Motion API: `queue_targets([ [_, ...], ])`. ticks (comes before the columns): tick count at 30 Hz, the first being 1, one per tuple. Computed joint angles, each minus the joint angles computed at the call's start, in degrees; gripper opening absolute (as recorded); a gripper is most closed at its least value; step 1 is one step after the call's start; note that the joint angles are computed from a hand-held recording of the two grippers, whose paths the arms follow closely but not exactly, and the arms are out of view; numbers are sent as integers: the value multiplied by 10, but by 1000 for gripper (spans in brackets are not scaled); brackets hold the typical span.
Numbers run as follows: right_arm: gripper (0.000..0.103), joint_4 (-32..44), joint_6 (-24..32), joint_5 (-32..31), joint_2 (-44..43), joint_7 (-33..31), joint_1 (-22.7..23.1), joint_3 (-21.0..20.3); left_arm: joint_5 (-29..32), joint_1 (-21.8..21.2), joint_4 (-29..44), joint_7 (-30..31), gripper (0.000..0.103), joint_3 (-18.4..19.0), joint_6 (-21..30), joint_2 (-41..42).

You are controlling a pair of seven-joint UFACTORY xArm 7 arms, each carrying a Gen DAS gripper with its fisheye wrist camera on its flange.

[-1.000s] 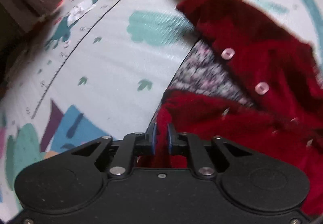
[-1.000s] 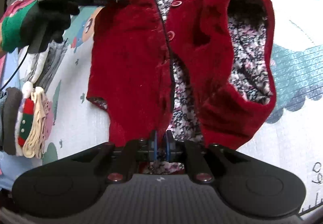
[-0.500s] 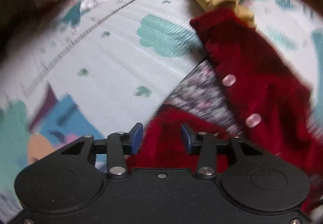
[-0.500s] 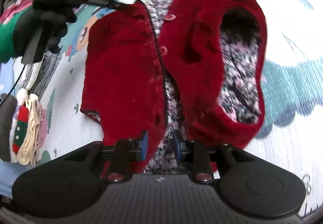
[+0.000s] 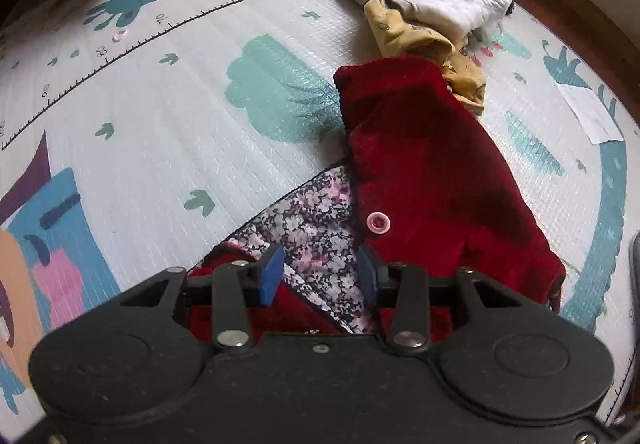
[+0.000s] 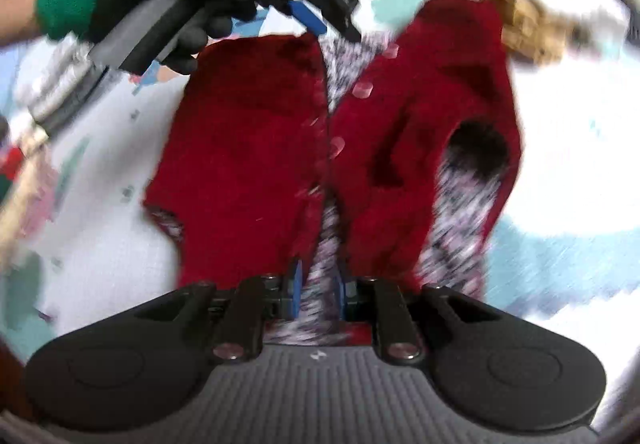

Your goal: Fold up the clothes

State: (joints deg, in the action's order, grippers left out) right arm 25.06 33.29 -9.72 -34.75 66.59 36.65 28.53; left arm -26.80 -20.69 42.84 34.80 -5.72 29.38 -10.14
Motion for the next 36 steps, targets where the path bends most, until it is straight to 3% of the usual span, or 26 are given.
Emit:
queue_targets([
  [4,28,24,65,-37,19,-69,4,5,-43,-9,4,27,39,4,12,4],
  [9,29,28,119,-29,39,-120,30,-1,-6,-8,12,2,37,-16,40,29],
  [11,29,13,126,-12,26,-121,40,-8,4,-11,9,5,32,-22,46,32],
  [15,30,-17,125,4,-8,-112,47,-13,-10,-21,3,20,8,-27,50,25],
  [18,31,-20,128,1,-21,-104,43,-7,-32,-24,9,25,5,-23,64,18],
  [21,34,-13,137,-19,-28,-98,36,10,-82,-24,19,1,5,-13,95,3],
  [24,45,-7,141,-28,-24,-104,35,12,-131,-21,28,-33,5,-4,130,-14],
  [27,42,-13,145,-18,-29,-110,42,1,-150,-16,31,-86,5,-1,162,-39],
  [29,31,-18,150,-7,-35,-125,50,-9,-157,-15,31,-111,5,0,170,-57],
  [36,33,-18,224,5,-82,-158,68,-4,-115,-1,-25,-166,5,23,227,-157],
])
